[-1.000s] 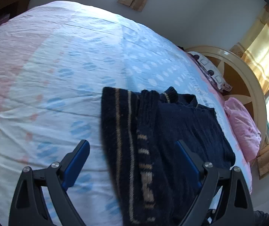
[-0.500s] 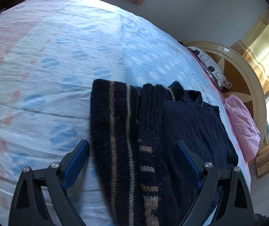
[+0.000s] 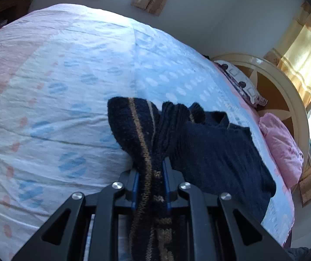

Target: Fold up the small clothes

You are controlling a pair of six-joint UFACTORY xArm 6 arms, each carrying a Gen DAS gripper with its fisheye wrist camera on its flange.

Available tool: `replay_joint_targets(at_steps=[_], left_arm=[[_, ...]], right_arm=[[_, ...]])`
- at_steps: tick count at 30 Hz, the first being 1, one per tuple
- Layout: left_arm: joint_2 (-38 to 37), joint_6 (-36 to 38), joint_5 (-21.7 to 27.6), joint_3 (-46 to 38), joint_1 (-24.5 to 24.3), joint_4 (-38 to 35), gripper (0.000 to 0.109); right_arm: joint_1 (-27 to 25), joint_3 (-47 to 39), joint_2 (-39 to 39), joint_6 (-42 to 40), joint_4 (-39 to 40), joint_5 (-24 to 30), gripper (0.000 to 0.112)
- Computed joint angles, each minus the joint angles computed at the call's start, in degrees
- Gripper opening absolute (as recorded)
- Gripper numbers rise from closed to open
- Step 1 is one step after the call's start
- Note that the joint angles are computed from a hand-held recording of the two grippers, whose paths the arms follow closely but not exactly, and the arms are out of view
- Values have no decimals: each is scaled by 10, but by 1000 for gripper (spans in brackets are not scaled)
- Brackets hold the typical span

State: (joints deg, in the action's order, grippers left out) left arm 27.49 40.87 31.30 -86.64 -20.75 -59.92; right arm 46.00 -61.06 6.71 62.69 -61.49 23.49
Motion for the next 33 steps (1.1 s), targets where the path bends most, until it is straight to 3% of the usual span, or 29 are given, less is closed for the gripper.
replay_joint_targets(at_steps=[7, 16, 22, 33], left_arm=[[-11, 13, 15, 7, 5, -82, 18], [-27, 15, 14, 3, -16, -180, 18], [-29, 10, -6, -32, -56, -171, 18], [17, -71, -35, -128, -119, -72, 18]], right_arm=[[-6, 52, -66, 80, -70, -9, 10], [-59, 133, -179, 178, -131, -53, 9], [-96, 189, -267, 244, -172, -74, 9], [-163, 253, -359, 294, -194, -101, 9]])
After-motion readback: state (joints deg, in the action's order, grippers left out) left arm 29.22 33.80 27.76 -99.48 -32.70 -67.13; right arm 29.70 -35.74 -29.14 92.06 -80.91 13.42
